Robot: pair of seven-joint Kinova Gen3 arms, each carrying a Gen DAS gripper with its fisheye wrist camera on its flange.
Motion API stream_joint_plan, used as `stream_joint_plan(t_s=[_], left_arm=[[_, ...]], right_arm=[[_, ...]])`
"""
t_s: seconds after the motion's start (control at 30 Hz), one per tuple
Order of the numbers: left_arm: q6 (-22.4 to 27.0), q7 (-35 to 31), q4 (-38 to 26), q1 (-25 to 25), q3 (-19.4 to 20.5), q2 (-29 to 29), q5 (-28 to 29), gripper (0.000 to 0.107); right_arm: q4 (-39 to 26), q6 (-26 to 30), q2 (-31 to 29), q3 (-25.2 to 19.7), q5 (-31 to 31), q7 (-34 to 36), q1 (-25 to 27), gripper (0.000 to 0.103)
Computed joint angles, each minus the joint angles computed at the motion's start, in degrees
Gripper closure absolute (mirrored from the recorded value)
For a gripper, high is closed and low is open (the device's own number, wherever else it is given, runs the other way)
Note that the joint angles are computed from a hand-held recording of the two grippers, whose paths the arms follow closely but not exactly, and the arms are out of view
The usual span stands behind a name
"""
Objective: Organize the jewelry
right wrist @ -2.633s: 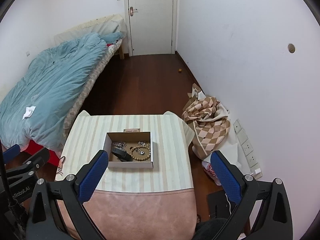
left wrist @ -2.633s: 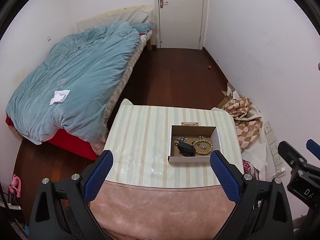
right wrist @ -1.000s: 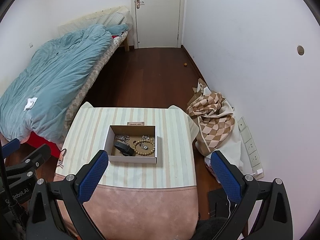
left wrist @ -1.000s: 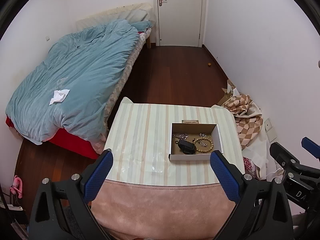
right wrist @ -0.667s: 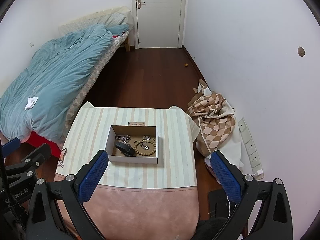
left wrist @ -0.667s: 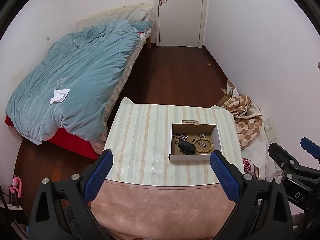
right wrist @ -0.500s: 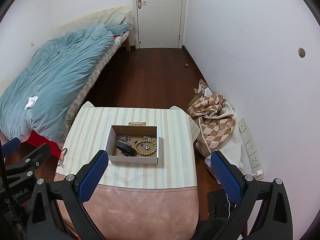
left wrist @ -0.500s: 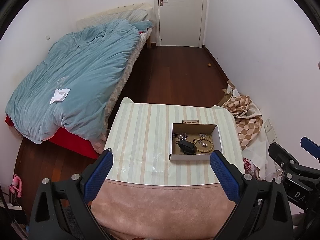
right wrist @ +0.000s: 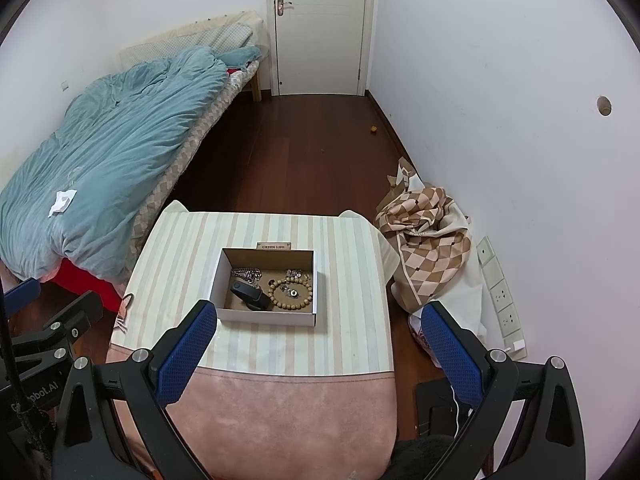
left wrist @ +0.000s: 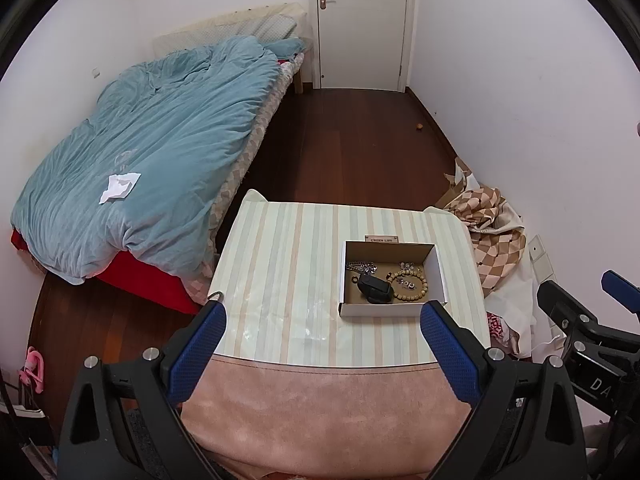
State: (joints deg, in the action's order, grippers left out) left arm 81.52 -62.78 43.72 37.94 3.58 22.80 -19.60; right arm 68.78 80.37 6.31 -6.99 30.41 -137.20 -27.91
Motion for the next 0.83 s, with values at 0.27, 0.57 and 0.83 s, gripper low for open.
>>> stream_joint_plan(t_s=[0.27,0.57,0.83], left_arm=[[-0.48,0.19,0.52,-0.02,-0.05,-0.27,-0.14,0.008],[-0.13,0.57,-0.09,0.17,-0.06,-0.02,-0.43,0.008],[-1.04,1.46,0.68,0.03,0.09,-0.65,-0.14,0.008]], right_arm=[[0.35,-0.25,-0.37,-0.12,0.24,-0.13,0.07,0.000],[0.33,-0.22,-0.56,-0.35,0.25,-0.07,0.15,0.000],[0.24,-0.26,-0.53,-0.37,0.29,-0.13,0.11,0.000]])
